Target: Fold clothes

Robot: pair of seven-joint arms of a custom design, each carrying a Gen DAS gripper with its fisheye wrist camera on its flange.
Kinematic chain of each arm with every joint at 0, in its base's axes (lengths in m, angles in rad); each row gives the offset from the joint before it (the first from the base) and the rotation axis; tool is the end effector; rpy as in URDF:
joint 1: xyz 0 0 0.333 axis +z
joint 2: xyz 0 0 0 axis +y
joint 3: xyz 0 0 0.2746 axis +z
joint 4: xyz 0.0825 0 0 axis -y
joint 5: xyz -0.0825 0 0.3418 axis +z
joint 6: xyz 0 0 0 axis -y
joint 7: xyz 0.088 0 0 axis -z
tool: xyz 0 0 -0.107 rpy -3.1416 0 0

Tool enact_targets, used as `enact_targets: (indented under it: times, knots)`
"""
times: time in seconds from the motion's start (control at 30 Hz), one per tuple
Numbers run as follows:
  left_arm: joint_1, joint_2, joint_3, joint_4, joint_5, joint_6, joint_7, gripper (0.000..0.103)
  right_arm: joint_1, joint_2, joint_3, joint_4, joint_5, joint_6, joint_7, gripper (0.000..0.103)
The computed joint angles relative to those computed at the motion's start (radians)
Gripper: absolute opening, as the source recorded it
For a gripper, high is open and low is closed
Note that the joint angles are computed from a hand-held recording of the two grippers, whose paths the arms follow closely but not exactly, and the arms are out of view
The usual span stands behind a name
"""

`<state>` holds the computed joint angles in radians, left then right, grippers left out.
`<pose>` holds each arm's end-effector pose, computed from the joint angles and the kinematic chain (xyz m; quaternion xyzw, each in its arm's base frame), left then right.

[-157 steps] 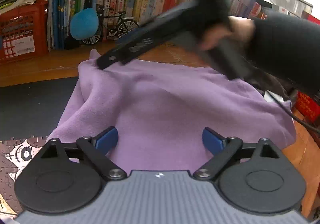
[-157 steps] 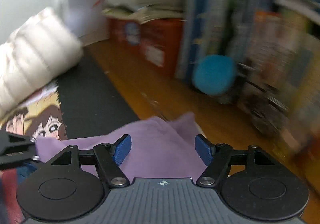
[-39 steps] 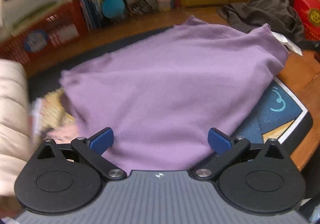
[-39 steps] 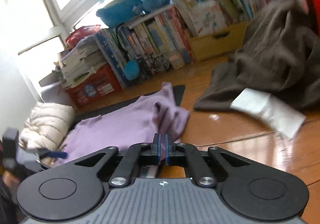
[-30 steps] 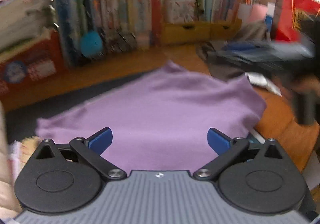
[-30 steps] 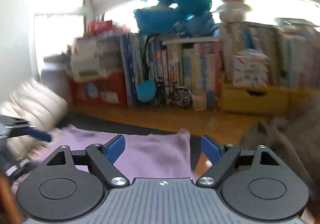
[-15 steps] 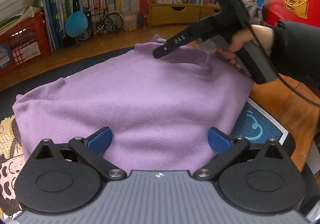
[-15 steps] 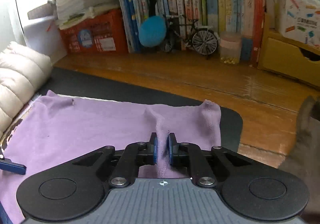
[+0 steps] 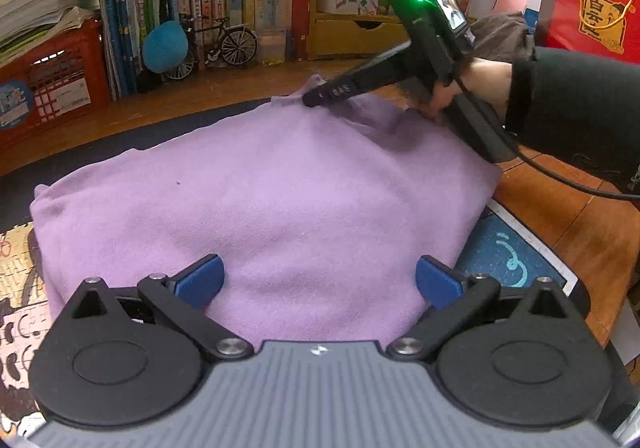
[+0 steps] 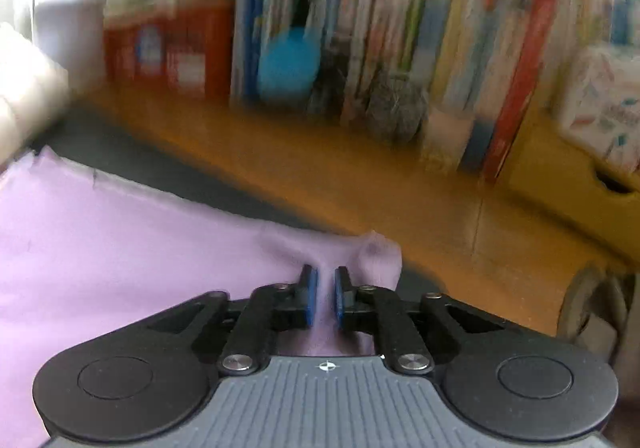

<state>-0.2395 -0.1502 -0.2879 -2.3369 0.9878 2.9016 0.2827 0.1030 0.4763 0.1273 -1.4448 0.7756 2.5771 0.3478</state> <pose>0.3958 -0.2919 0.4364 -0.5974 0.6891 -0.3291 0.2451 0.6698 0.1270 0.4650 -0.8489 0.3019 -0.1920 0.3890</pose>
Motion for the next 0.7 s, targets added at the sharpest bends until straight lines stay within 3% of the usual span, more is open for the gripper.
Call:
enact_targets:
  times: [0.03, 0.1, 0.17, 0.23, 0.3, 0.4, 0.47, 0.57, 0.7]
  knots:
    - [-0.002, -0.010, 0.000, -0.007, -0.009, -0.014, 0.004, 0.103, -0.007, -0.008, 0.004, -0.012, 0.021, 0.019, -0.005, 0.025]
    - [-0.008, -0.031, 0.000, -0.019, -0.042, -0.048, 0.012, 0.103, -0.010, -0.035, -0.001, -0.039, 0.041, 0.055, 0.013, 0.058]
    - [-0.009, -0.040, -0.005, -0.009, -0.071, -0.101, 0.013, 0.103, -0.029, -0.092, 0.013, -0.105, 0.107, 0.109, -0.020, 0.069]
    - [-0.008, -0.035, -0.017, 0.018, -0.074, -0.163, -0.009, 0.103, -0.099, -0.188, 0.044, -0.196, 0.287, 0.057, -0.127, 0.076]
    - [-0.012, -0.014, -0.027, 0.059, -0.071, -0.227, -0.035, 0.103, -0.145, -0.282, 0.030, -0.284, 0.440, -0.038, -0.183, 0.096]
    - [-0.031, 0.033, -0.037, 0.133, -0.075, -0.344, -0.065, 0.103, -0.176, -0.416, -0.031, -0.433, 0.581, -0.184, -0.152, 0.101]
    - [-0.048, 0.064, -0.036, 0.173, -0.077, -0.407, -0.077, 0.103, -0.179, -0.479, -0.077, -0.520, 0.638, -0.233, -0.122, 0.102]
    - [-0.070, 0.099, -0.023, 0.200, -0.103, -0.441, -0.080, 0.103, -0.168, -0.548, -0.139, -0.629, 0.679, -0.257, -0.071, 0.103]
    - [-0.081, 0.098, -0.009, 0.187, -0.098, -0.432, -0.135, 0.103, -0.129, -0.600, -0.188, -0.707, 0.650, -0.222, 0.007, 0.103]
